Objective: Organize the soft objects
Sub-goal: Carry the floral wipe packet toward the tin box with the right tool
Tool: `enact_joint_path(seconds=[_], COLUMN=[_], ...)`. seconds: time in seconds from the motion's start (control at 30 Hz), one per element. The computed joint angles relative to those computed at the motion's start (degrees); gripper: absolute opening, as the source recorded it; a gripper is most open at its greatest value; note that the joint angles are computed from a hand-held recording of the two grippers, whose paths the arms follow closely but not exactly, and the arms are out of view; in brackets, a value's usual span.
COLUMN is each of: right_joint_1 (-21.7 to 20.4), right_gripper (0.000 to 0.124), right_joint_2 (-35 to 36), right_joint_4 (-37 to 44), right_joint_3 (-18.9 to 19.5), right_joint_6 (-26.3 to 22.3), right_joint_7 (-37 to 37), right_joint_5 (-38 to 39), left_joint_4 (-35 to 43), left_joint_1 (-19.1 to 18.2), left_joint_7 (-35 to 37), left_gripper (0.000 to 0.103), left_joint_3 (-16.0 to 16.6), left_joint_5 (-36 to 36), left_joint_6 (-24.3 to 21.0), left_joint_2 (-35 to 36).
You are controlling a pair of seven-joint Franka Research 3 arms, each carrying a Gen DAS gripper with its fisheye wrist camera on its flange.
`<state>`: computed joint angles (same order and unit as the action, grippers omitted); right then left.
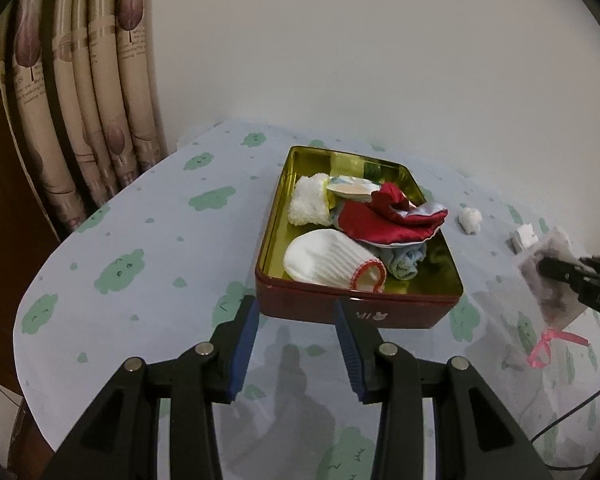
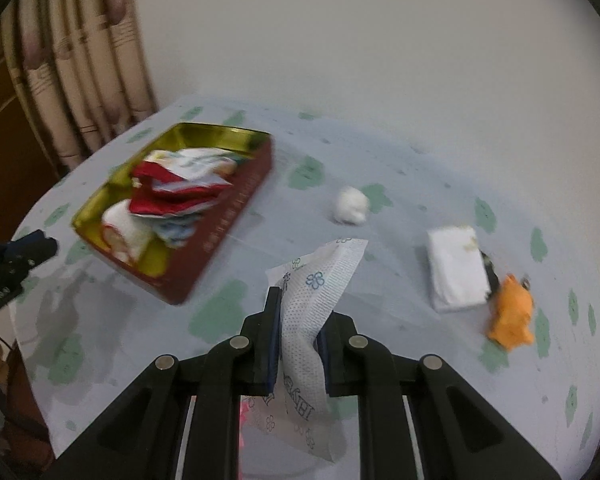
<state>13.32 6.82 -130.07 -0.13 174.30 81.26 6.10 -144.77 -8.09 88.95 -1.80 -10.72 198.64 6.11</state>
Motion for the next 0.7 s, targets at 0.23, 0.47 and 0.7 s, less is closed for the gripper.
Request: enact_joint_path(seconds=[0.23,0.47,0.7], right_joint_1=[-0.06,0.24,1.19], right_gripper=[0.014,0.014,0.014], right_joint_2=[-0.16,1.40,6.80], right_joint_4=[2.76,7.69,15.99], right_joint_3=[3.81,6.77,9.46], right_joint_6=[-0.40,-1.62,-3.80], right_joint_7=[-7.11,-14.98,-20.69], right_joint_5=[6.25,15.07,22.20], left_joint_4=[0.05,0.40,0.62], left_joint_1=[1.57,3.89,4.01], left_joint_7=[-3.24,-8.18,-10.33], left_gripper=[0.040,0.040,0.040], left_joint_3=[-0.29,-1.02,-0.22], left_joint_5=[1.99,6.84,7.76], left_joint_6=[-0.12,-1.33,-1.69], left_joint_2=[0.03,0.17,0.30])
